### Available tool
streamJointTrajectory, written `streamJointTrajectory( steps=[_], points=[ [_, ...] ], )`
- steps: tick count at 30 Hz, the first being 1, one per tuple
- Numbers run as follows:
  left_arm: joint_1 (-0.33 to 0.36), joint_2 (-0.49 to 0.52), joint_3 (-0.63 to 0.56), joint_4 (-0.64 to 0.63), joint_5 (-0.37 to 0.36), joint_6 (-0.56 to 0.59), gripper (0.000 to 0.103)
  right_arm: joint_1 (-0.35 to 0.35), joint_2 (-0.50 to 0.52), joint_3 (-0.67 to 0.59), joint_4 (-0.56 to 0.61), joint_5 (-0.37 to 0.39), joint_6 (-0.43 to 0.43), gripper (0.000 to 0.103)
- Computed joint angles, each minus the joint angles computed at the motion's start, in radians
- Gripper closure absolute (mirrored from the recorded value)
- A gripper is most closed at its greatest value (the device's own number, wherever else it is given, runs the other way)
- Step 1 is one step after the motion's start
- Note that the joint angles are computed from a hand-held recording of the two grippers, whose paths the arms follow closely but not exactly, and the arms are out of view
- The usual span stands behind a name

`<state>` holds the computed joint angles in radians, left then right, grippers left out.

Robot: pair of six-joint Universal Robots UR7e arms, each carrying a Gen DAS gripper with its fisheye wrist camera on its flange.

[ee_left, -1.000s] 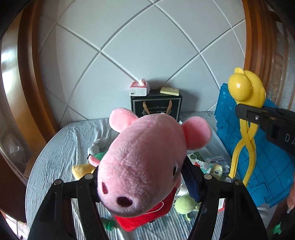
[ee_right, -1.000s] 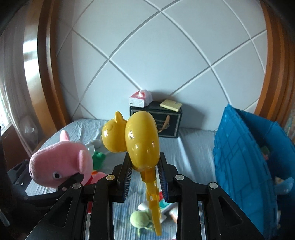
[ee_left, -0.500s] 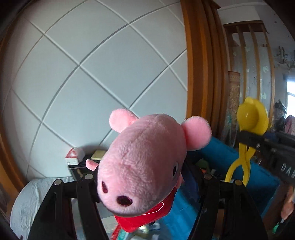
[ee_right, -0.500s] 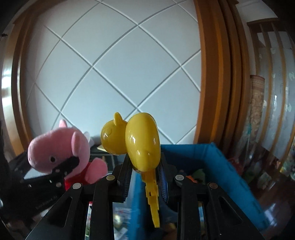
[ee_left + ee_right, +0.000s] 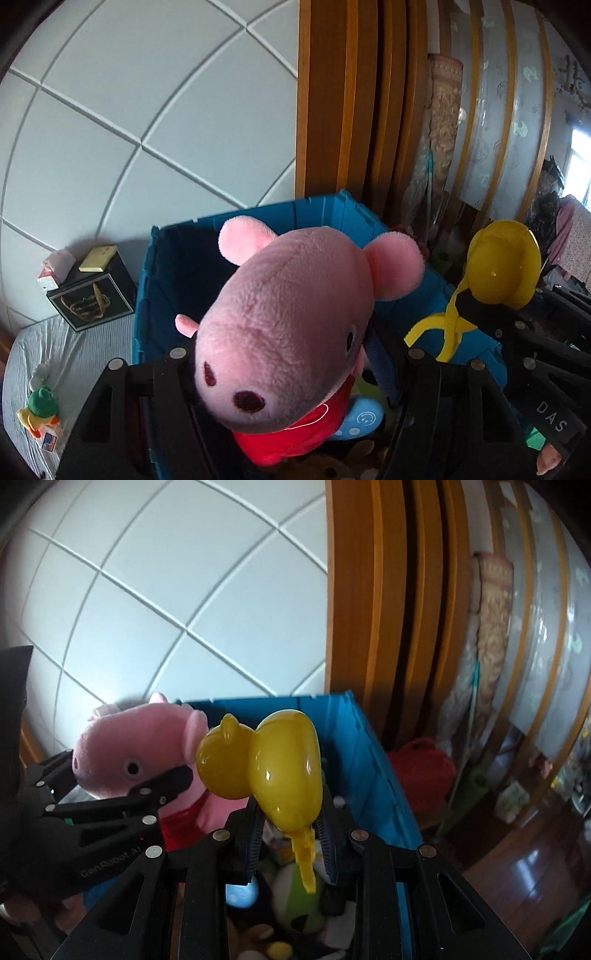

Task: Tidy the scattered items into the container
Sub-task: 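Lift the pig plush and yellow toy and carry both over the blue crate, then open both tools to drop the pig plush and yellow toy into the crate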

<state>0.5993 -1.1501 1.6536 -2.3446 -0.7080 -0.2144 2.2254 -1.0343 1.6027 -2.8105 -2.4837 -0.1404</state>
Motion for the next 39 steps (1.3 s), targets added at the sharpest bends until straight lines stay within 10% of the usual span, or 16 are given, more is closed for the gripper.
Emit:
streamJointTrajectory(
  steps=[21, 30, 39],
  points=[
    [0.058, 0.072, 0.005, 0.093, 0.083, -0.033, 0.010, -0.224, 0.039, -0.010, 0.223, 0.132, 0.186, 0.075],
    [0.069, 0.082, -0.011, 0.205, 0.066, -0.057, 0.010, -0.208, 0.037, 0.022, 0.130, 0.094, 0.138, 0.022],
    [0.075, 0.096, -0.029, 0.244, 0.058, -0.067, 0.010, -0.190, 0.029, 0.006, 0.240, 0.053, 0.186, 0.017]
  ],
)
